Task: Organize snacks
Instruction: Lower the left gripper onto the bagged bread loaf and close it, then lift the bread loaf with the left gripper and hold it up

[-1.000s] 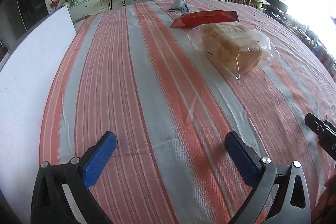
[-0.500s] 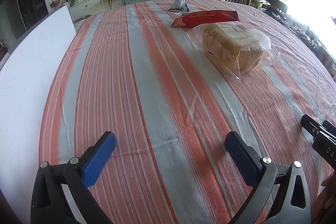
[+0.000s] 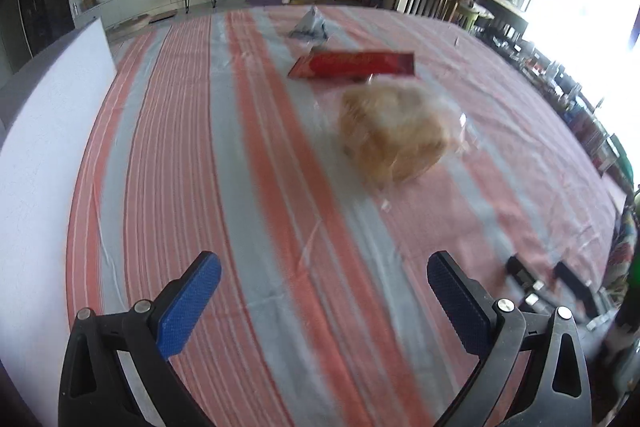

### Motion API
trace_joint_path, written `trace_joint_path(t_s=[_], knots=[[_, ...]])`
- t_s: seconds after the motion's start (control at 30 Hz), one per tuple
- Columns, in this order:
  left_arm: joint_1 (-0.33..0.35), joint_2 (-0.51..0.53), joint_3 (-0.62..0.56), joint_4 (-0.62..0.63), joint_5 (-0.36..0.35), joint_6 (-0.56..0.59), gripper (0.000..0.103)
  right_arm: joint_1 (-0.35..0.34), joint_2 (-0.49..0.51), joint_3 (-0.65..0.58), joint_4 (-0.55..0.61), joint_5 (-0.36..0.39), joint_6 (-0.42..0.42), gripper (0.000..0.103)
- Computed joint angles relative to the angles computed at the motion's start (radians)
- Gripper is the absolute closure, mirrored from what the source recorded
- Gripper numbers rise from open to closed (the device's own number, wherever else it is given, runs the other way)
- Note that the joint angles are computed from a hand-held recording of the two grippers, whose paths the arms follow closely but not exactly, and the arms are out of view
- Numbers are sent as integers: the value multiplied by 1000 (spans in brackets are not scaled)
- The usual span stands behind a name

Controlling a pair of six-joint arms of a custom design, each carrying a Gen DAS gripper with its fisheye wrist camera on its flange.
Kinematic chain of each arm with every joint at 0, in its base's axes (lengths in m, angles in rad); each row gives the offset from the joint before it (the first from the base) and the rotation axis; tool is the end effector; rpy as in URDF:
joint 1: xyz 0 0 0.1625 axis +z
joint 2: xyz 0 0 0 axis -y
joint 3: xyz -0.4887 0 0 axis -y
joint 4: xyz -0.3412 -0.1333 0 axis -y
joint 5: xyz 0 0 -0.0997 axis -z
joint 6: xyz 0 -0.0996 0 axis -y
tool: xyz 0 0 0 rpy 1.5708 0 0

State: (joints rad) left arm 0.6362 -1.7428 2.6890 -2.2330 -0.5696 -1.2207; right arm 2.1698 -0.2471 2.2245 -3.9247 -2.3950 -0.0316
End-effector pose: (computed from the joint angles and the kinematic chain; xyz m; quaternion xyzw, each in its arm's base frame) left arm -0.0291 -0.2915 0.2877 -0.0566 0.8693 -0.3597 0.3343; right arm 0.3071 -0.3431 -0.0576 0.2079 -0.8790 0.2748 0.3297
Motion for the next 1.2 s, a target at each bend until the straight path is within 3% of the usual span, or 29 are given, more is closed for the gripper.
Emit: trace_joint_path(t_s=[0.07, 0.13, 0.2, 0.23, 0.33, 0.47, 0.6, 0.7, 0.83, 0.93, 1.13, 1.2], knots=[[57, 56, -64, -169, -16, 163, 0, 0, -1, -1, 3, 0, 0, 15], [163, 147, -165, -302, -99, 322, 0, 0, -3, -1, 6, 1, -1, 14], [259, 242, -279, -325, -183, 438, 0, 1, -4, -2, 9, 0, 1, 14], [291, 285, -326, -312, -189, 460, 1, 1, -4, -2, 9, 0, 1, 14], [350, 389, -429, -217, -157, 426, 1, 1, -5, -1, 9, 3, 0, 14], [380, 479, -465, -97, -65, 349, 0, 0, -6, -4, 11, 4, -2, 14], [401, 496, -397, -238, -28, 401, 0, 0, -6, -4, 11, 4, -2, 14], [408, 505, -374, -256, 2, 452, 0, 0, -6, -4, 10, 4, -2, 14], [380, 466, -293, -340, 28, 484, 4, 0, -5, -4, 9, 4, -3, 14], [351, 391, -226, -316, 35, 463, 8, 0, -5, -4, 9, 4, -3, 14], [263, 141, -111, 14, 67, 265, 5, 0, -5, -5, 9, 3, -2, 14], [250, 61, -77, 70, 67, 204, 0, 0, -5, -5, 9, 3, -2, 14]])
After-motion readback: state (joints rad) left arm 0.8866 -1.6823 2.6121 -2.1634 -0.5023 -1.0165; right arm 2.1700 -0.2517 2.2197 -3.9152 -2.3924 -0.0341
